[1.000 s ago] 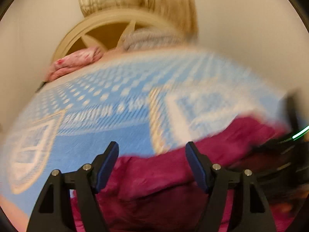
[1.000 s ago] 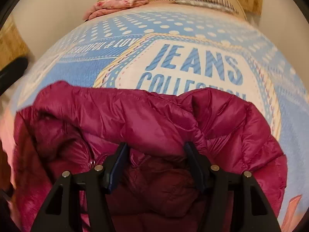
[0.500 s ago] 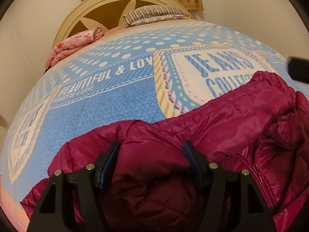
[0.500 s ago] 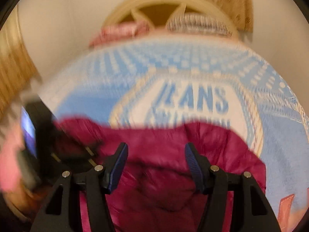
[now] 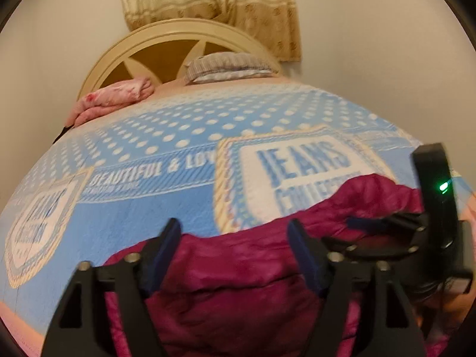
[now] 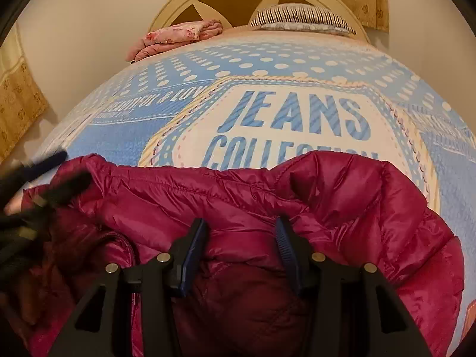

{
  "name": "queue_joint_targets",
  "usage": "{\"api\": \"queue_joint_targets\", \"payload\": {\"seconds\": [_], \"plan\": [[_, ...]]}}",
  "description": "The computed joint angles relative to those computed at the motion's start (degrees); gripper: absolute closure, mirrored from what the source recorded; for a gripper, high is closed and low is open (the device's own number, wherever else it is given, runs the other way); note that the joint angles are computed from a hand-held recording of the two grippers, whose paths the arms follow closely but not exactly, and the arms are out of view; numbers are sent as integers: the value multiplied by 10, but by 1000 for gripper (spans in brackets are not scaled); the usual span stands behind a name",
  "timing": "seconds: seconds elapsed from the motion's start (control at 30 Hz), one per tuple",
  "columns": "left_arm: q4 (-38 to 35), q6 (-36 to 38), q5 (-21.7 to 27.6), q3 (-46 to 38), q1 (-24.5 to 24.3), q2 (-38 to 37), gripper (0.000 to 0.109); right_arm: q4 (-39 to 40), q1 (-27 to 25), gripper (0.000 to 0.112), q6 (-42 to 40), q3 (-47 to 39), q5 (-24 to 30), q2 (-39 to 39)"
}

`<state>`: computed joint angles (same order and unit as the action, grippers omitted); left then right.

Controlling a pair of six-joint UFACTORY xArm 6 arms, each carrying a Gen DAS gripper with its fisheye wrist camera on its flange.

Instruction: Fold large clothes

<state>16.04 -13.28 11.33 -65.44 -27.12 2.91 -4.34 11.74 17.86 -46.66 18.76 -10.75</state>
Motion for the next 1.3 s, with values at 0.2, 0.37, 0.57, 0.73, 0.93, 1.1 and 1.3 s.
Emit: {"api": "queue_joint_targets", "payload": {"seconds": [0.2, 0.37, 0.57, 0.73, 0.93, 1.1, 1.3], "plan": [[55, -59, 122, -74, 0, 73, 26, 98, -4, 62, -69, 19, -31, -8], [-18, -24, 123, -77, 6, 89, 24, 127, -1, 62, -89, 18, -36, -4], [-16, -29, 130, -77, 5, 90, 22, 23, 0, 62, -12, 11, -16, -1], [66, -100, 161, -99, 2, 102, 7, -55, 2, 62, 42, 1, 4, 3], [21, -78, 166, -102, 8, 105, 6, -92, 3, 62, 68, -3, 15, 4], [23, -80, 166, -102, 8, 106, 6, -92, 4, 61, 68, -5, 17, 6], [20, -77, 165, -103, 8, 106, 6, -97, 4, 61, 73, -7, 18, 7]]}}
